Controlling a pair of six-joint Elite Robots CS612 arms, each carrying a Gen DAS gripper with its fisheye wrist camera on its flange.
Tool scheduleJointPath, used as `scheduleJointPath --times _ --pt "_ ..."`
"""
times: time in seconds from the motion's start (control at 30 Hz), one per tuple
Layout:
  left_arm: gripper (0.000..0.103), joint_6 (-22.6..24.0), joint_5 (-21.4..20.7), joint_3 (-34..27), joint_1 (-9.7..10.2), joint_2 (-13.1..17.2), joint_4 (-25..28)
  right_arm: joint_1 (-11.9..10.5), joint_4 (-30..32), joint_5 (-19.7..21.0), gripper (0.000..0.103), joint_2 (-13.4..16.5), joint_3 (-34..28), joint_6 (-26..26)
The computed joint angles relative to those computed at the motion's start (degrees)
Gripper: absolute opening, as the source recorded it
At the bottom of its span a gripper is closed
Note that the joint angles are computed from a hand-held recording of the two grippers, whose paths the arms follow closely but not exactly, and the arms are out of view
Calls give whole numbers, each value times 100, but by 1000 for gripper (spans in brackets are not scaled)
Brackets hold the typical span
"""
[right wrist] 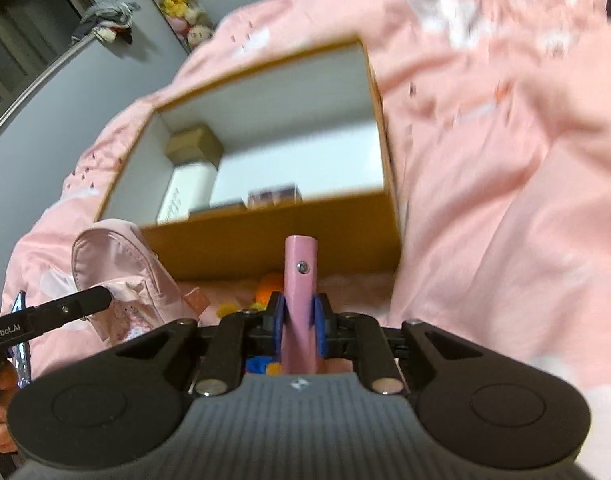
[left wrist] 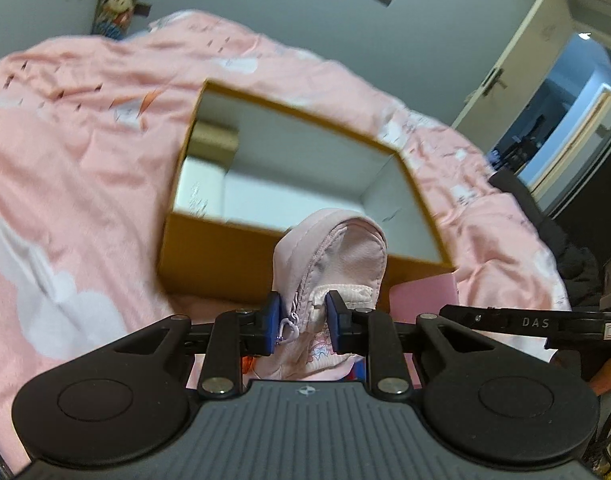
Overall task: Organize objects
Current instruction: 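Lift both held pink items and carry them over the orange box, then lower the pink flat case into the orange box and open the right tool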
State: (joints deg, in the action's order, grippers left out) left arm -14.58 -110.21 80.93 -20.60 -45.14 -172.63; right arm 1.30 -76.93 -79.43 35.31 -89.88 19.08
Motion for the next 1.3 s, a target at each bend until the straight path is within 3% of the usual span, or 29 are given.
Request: scheduleJointPath --times 0.27,0.43,0.6,0.8,1.0,1.3 --pt "27 -91 -347 -302 -8 26 -308 -76 -401 91 16 -276 -42 -378" --pt "27 -208 -453 -700 -14 195 -293 -35 -1055 40 16 -515 431 -580" --pt "27 -255 -287 -1135 -29 426 -122 12 -1325 -176 16 -735 1020 -759" --pt "27 -304 -296 -1588 64 661 340 27 -996 -381 16 -956 1770 -826" --pt "27 -290 -424 -1870 82 835 606 13 -558 -377 16 -1033 2167 -506" --pt "27 -184 -641 -2144 87 1022 1103 -59 -189 -24 17 -1063 2384 -32"
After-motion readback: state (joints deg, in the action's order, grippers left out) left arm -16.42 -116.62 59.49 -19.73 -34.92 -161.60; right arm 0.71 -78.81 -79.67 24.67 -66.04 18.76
